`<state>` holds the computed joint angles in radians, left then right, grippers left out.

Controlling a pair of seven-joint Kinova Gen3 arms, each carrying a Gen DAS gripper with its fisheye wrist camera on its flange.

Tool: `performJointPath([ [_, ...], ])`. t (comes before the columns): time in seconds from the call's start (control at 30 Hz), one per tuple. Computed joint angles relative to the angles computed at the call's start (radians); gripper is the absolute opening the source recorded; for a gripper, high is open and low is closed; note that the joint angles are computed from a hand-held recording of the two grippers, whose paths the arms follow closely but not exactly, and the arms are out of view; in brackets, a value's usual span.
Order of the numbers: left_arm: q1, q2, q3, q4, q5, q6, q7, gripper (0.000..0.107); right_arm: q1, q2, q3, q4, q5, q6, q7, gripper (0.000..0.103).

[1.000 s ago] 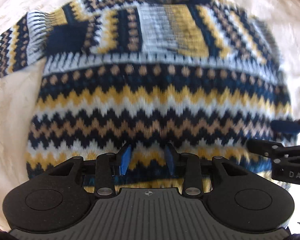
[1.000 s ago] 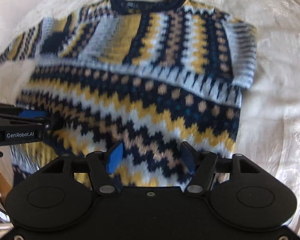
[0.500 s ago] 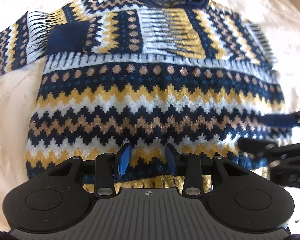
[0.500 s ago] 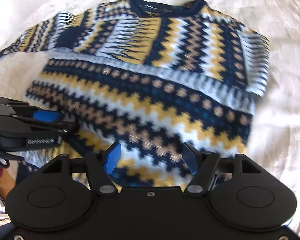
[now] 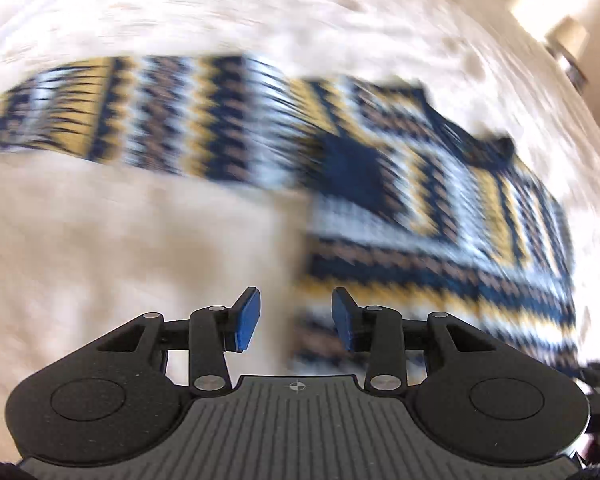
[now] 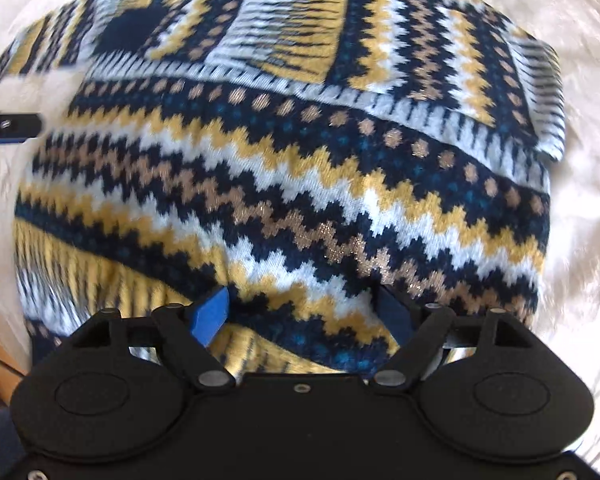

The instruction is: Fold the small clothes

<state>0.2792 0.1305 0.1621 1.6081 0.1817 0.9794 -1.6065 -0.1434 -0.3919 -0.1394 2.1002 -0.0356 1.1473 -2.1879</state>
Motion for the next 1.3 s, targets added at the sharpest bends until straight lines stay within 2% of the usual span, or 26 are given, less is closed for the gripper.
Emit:
performJointPath([
  [0.1,-0.069,0.032,-0.043,-0.05,0.017,0.007,-0.03,0.04,0.025,0.01,0.001,-0.036,-0.023,-0.014,-0.066,0.083],
  [0.37,-0.204,0.141,-0.103,-0.194,0.0,0.005,-0.003,0.041,0.039,0.077,-0.07,-0.153,0.035,-0.09,-0.282,0.083],
  [0.63,-0.289,0.223,-0.106,-0.277,0.043,-0.02,0.061,0.042,-0.056,0.203,-0.066,-0.249,0.085,-0.126,-0.325,0.083],
  [0.8,-0.309,0.264,-0.096,-0.293,0.069,-0.033,0.093,0.041,-0.093,0.232,-0.044,-0.277,0.095,-0.127,-0.317,0.083],
  [0.83,-0.311,0.26,-0.093,-0.282,0.073,-0.049,0.088,0.038,-0.097,0.235,-0.042,-0.282,0.098,-0.125,-0.317,0.083],
  [0.87,-0.315,0.25,-0.087,-0.265,0.078,-0.074,0.073,0.027,-0.1,0.237,-0.04,-0.287,0.102,-0.121,-0.317,0.083],
  [0.93,-0.318,0.236,-0.077,-0.25,0.081,-0.096,0.037,0.012,-0.103,0.238,-0.035,-0.29,0.107,-0.117,-0.316,0.083],
  [1.1,-0.291,0.165,-0.063,-0.203,0.082,-0.171,-0.018,0.01,-0.097,0.217,-0.014,-0.26,0.087,-0.126,-0.293,0.083],
  [1.3,-0.237,0.056,-0.039,-0.189,0.093,-0.198,-0.082,0.01,-0.076,0.162,0.024,-0.19,0.023,-0.159,-0.212,0.083],
])
